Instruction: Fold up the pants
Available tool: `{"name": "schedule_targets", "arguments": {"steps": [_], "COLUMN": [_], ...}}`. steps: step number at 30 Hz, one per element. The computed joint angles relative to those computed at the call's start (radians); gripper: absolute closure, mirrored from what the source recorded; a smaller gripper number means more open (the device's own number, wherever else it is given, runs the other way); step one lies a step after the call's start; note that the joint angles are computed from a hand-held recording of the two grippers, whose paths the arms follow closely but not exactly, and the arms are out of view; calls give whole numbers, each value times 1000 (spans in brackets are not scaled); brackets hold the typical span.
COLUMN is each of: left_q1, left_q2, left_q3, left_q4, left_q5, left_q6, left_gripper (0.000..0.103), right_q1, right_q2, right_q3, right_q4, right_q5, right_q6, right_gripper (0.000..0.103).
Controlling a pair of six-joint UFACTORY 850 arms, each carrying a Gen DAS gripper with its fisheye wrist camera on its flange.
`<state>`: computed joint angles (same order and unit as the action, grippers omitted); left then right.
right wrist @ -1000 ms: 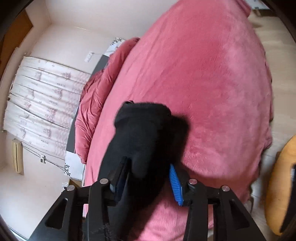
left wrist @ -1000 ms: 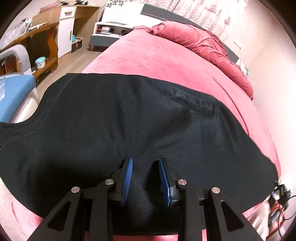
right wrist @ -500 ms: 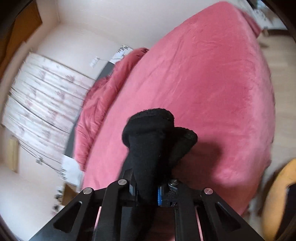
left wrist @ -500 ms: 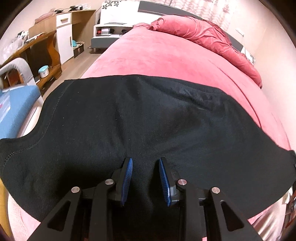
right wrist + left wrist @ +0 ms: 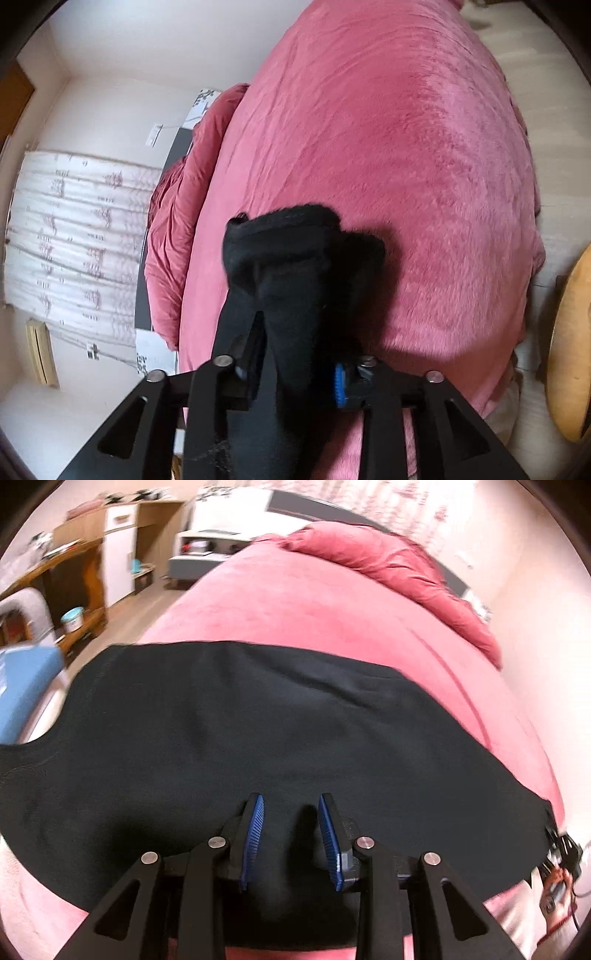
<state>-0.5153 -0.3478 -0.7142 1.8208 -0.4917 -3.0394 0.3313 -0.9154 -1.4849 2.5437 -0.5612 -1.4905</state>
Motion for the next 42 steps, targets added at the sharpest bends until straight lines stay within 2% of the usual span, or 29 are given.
{"name": "schedule_targets", "arguments": {"steps": [1, 3, 4, 7, 10, 12, 16, 19, 23, 27, 29, 31, 36, 42], "left_q1": [-10, -25, -30, -45, -36, -28, -23, -23, -34, -49, -54, -56, -50, -58], "left_q2": [-8, -30, -43, -95, -139, -162, -181, -200, -227, -247, -243, -243, -213, -198], "left_q3": [-15, -53, -76, -152, -210, -238, -262, -284, -307, -326, -321, -323, -293, -271], "left_q4": [15, 21, -10, -159, -310, -384, -397, -384, -388, -398, -400, -421, -446, -504], "left_q5": [1, 11, 15, 14, 42, 52, 59, 65, 47, 26, 24, 25, 32, 5], "left_q6": [14, 81, 144, 372, 542, 613, 625, 610, 637, 637, 630, 648, 623, 653], "left_gripper": [71, 70, 67, 66, 65, 63, 51, 39, 29, 29, 28, 28, 28, 28], "right_q1": [6, 20, 26, 52, 50, 38, 36, 44, 53, 55, 55, 64, 73, 79], "right_q2": [0, 2, -3, -7, -21, -37, -45, -50, -46, -46, -44, -41, -39, -50], "right_q3": [5, 8, -8, -45, -59, -83, -79, -92, -103, -110, -115, -137, -163, -191], "right_q4": [4, -11, -30, -30, -18, -51, -33, -18, -15, -31, -51, -120, -212, -270], "right_q5": [-11, -28, -11, 102, 92, 77, 40, 66, 112, 117, 141, 235, 313, 346], "right_q6": [-21, -73, -85, -181, -156, -56, 10, 1, -4, 32, 53, 88, 146, 238], "right_gripper": [56, 46, 46, 46, 47, 48, 49, 49, 49, 49, 53, 69, 73, 73]}}
